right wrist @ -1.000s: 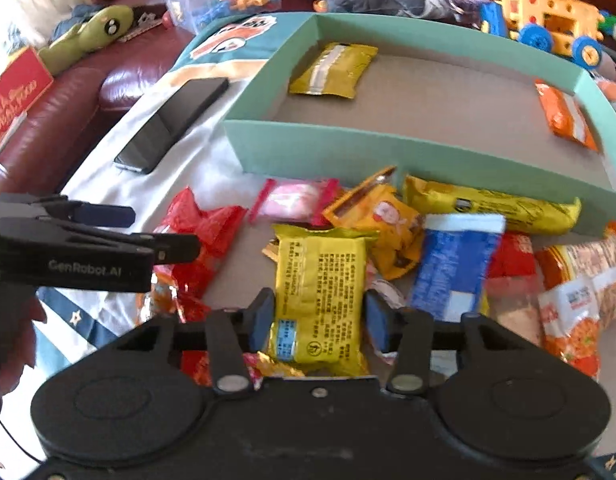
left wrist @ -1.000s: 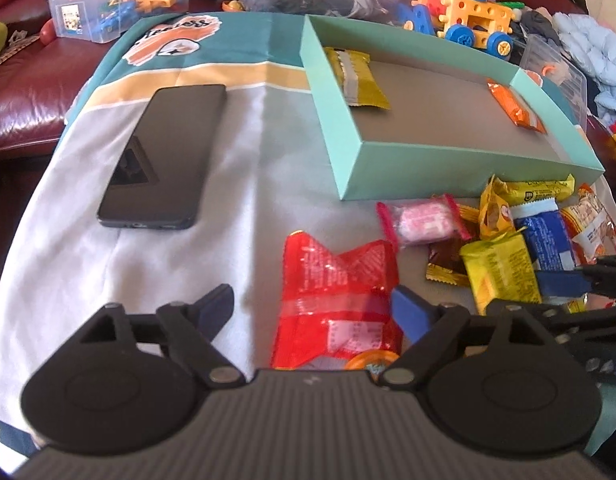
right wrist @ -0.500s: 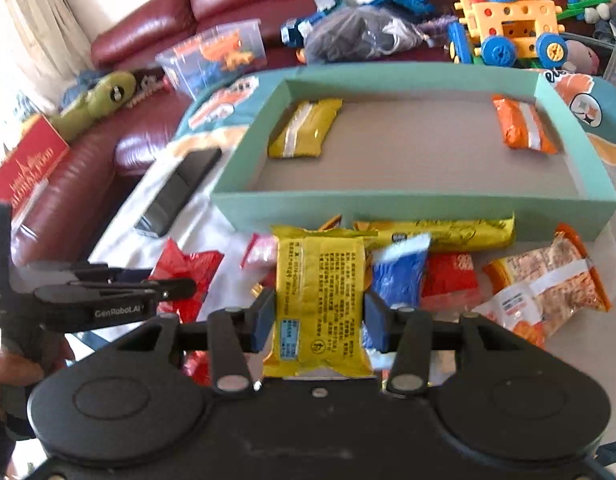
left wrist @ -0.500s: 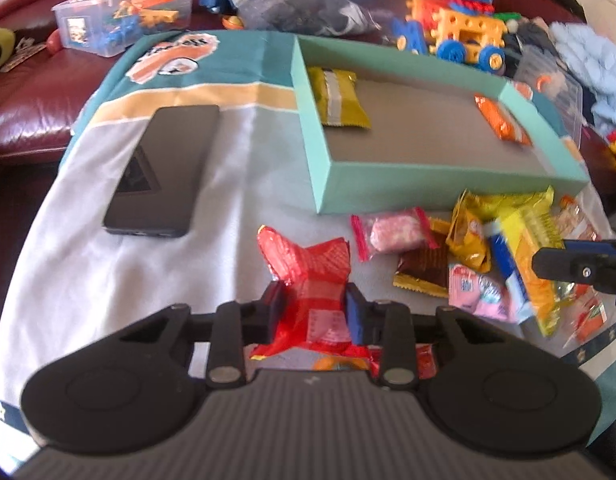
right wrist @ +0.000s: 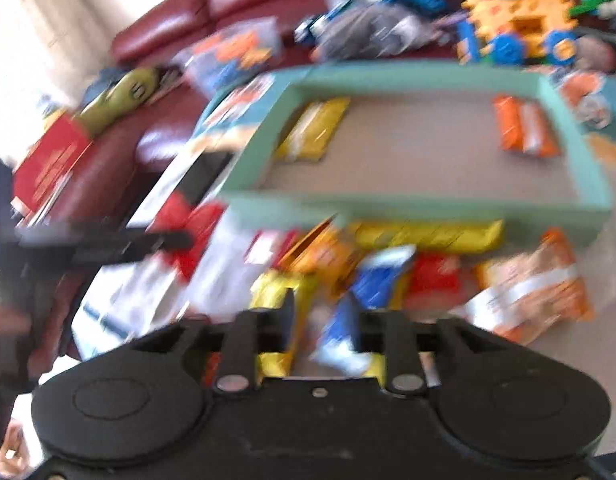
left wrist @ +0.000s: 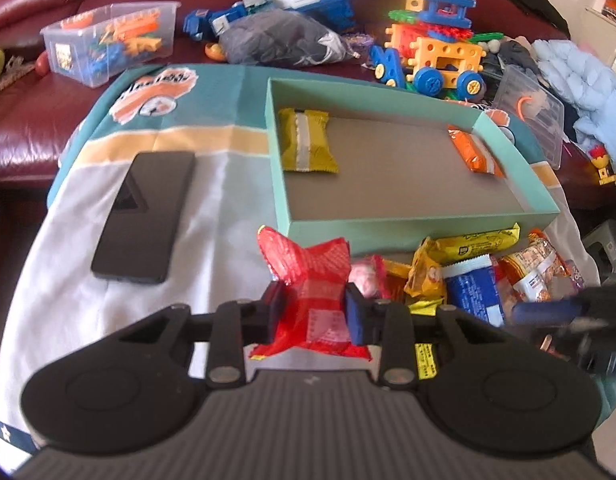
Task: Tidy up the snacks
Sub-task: 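Grasp the red snack bag with the left tool while the right tool holds the yellow packet, then carry the red bag and yellow packet into the teal box and release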
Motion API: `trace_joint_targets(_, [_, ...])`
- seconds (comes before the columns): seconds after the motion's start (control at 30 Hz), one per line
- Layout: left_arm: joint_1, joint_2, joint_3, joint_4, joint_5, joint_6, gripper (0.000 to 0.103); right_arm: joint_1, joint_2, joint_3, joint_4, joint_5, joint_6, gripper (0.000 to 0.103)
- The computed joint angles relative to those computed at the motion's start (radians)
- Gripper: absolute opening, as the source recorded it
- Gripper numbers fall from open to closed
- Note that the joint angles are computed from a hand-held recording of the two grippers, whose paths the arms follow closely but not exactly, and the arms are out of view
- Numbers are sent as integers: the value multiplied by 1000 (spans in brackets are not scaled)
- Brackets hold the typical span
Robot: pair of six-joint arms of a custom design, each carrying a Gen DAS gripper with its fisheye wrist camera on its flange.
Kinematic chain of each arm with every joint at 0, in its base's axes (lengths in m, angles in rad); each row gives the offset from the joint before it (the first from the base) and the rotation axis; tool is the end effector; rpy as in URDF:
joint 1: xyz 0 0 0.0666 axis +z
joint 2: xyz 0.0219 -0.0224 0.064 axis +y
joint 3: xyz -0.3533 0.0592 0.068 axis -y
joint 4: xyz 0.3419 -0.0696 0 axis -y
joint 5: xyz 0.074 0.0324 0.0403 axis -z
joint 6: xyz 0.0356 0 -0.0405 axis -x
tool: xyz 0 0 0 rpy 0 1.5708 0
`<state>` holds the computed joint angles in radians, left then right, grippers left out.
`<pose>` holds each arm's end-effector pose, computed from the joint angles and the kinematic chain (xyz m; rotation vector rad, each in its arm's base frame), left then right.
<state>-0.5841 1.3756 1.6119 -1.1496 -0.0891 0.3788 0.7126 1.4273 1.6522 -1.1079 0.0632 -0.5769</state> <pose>0.3512 -0.2289 0.4837 0.2186 2.4938 -0.2965 0.3357 0.2865 0.4815 -0.1420 2.5100 0.4776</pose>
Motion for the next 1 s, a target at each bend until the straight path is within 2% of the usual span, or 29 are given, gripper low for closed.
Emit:
trace_joint_targets(0.03, [4, -6, -13, 6, 4, 5, 32, 7, 10, -2, 1, -13, -9, 55])
trace_joint_targets(0.2, [34, -44, -76, 38, 23, 14, 32, 50, 106, 76, -22, 15, -55, 57])
trace_joint_targets(0.37, [77, -78, -121, 62, 65, 26, 32, 94, 237, 201, -117, 83, -25, 57])
trace_joint_targets(0.5, [82, -83, -130, 66, 78, 16, 32, 126, 293, 232, -133, 161, -27, 61])
trace_joint_targets(0.6, [82, -78, -132, 73, 87, 26, 32, 149, 301, 234, -141, 213, -6, 61])
trace_joint_targets(0.63, [79, -77, -132, 75, 87, 28, 32, 152, 298, 228, -139, 220, 5, 57])
trace_joint_targets(0.67, [75, -76, -131, 75, 86, 31, 32, 158, 300, 231, -147, 237, 22, 48])
trace_joint_targets(0.7, [71, -74, -129, 75, 85, 34, 32, 162, 299, 232, -156, 252, 37, 47])
trace_joint_targets(0.8, [60, -71, -118, 69, 82, 32, 32, 153, 264, 209, -147, 214, 26, 47])
trace_joint_targets(1.0, [35, -59, -68, 53, 71, 23, 32, 129, 166, 158, -90, 193, 2, 47])
